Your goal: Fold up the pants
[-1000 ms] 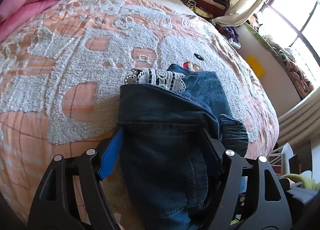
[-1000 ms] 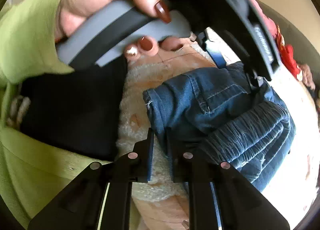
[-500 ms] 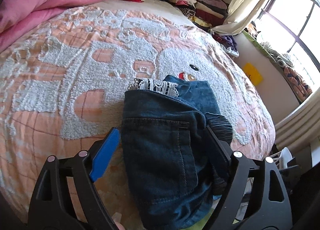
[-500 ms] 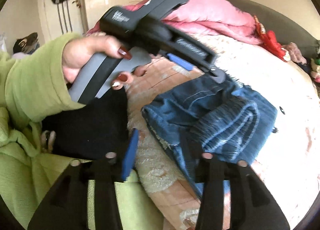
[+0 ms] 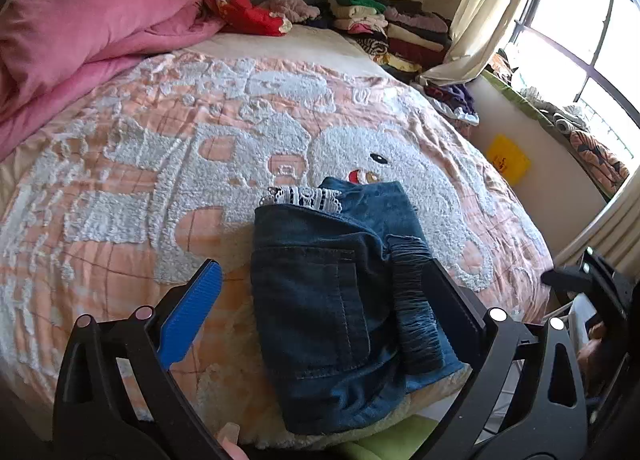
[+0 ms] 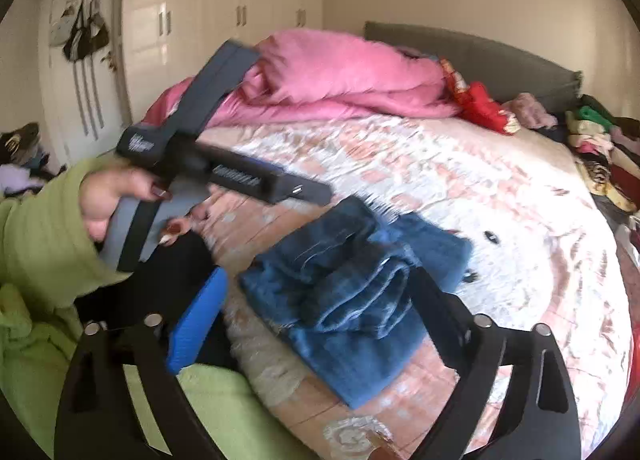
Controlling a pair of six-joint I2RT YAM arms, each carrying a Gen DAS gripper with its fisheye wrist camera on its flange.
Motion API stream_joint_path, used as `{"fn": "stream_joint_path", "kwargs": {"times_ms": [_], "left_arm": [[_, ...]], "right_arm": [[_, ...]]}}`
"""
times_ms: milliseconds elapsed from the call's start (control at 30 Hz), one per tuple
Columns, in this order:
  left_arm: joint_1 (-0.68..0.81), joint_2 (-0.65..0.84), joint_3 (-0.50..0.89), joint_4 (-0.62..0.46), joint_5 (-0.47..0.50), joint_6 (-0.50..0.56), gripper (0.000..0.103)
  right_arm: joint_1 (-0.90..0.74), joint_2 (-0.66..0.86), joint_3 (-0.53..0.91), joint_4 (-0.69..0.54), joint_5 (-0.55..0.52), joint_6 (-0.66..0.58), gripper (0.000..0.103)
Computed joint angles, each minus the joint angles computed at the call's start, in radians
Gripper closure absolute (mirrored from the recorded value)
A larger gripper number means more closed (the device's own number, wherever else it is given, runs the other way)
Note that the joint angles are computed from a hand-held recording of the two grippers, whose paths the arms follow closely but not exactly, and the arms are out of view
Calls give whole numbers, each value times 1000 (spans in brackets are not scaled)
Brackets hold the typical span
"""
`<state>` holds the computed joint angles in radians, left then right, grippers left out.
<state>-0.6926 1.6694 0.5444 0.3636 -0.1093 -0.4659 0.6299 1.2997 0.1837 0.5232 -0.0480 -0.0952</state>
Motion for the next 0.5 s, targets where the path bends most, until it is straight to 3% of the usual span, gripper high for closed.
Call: {"fn": "stream_joint_path", "kwargs": {"times_ms": [267,500], "left_arm": [[-29,-66,-31,-19,-56,-4,10],[-48,-89,-49,-20,-103,-2,10]], "right_arm": [[-67,-71,-13,12,41,51,6],[-113,0,8,56,74,105,6]]}}
